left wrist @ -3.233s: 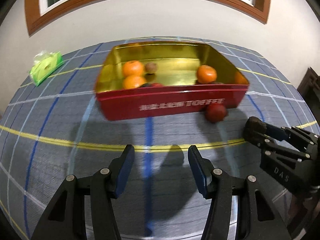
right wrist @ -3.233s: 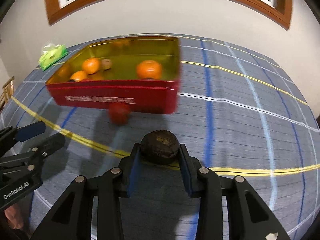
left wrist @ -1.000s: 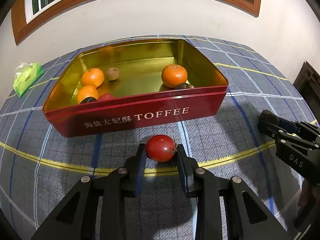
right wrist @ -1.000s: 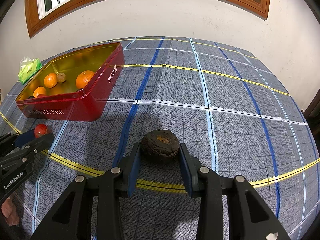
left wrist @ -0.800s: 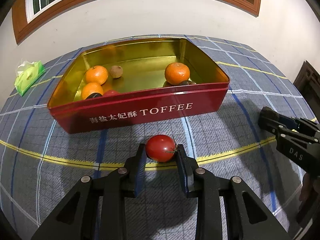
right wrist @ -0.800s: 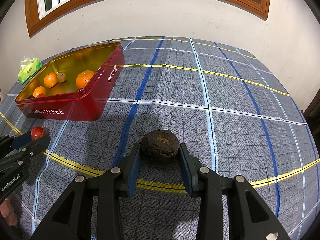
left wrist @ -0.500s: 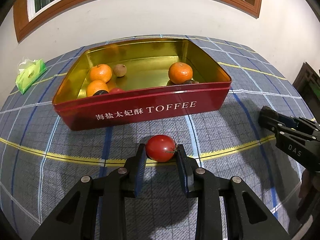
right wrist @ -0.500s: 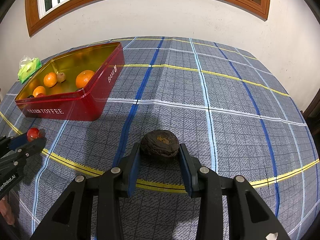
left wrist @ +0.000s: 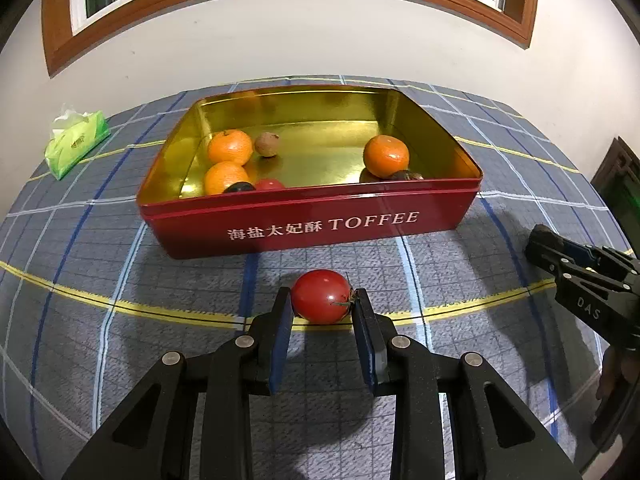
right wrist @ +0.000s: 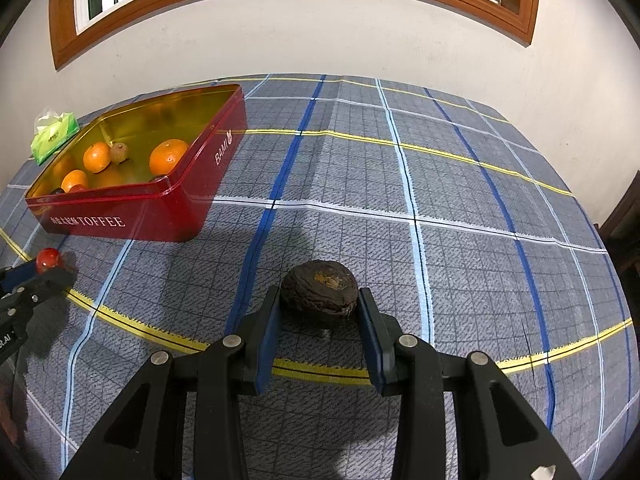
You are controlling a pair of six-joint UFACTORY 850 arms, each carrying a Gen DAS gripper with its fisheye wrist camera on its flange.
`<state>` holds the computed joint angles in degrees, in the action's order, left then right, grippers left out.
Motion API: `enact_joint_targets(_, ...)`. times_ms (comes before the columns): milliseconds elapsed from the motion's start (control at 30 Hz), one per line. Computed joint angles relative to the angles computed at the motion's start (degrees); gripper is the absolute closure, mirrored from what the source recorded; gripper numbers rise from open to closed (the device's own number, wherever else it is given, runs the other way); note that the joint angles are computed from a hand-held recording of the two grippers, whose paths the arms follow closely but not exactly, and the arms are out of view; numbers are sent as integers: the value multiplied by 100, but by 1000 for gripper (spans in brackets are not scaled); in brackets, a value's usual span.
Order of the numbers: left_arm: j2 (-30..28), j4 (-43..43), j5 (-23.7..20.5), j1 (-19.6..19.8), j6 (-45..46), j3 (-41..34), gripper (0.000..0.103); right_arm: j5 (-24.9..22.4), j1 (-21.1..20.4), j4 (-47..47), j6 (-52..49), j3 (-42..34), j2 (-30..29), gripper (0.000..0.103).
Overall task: Organize fruits
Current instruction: 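Carry tomato in left gripper and wrinkled fruit in right gripper over the tin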
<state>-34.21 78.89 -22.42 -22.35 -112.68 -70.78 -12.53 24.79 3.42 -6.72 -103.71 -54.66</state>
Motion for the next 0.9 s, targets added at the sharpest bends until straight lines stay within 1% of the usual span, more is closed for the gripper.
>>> enact_joint_targets(200, 85, 11, -85, -1, -42, 97, 72, -43, 24, 341, -285, 82, 104, 69)
enact_joint_targets(367, 167, 15, -183, 6, -86, 188, 72, 11, 53, 1120, -1040, 323, 332, 69)
enact_joint_targets(500, 233, 4, -345, 24, -69, 246, 72, 31, 98, 1670, -1597, 388, 453, 69)
enact_joint_targets(600, 305, 84, -398, 43, -131, 297, 72, 6, 136, 2137, -2061, 378, 521, 69)
enact_joint_targets(767, 425, 244, -456, 92, -225, 348, 72, -28, 222, 2598, -2520, 328, 591, 69)
enact_joint_targets(900, 499, 393, -466, 149, -266, 350, 72, -79, 303, 2684, -2636, 170, 546, 69)
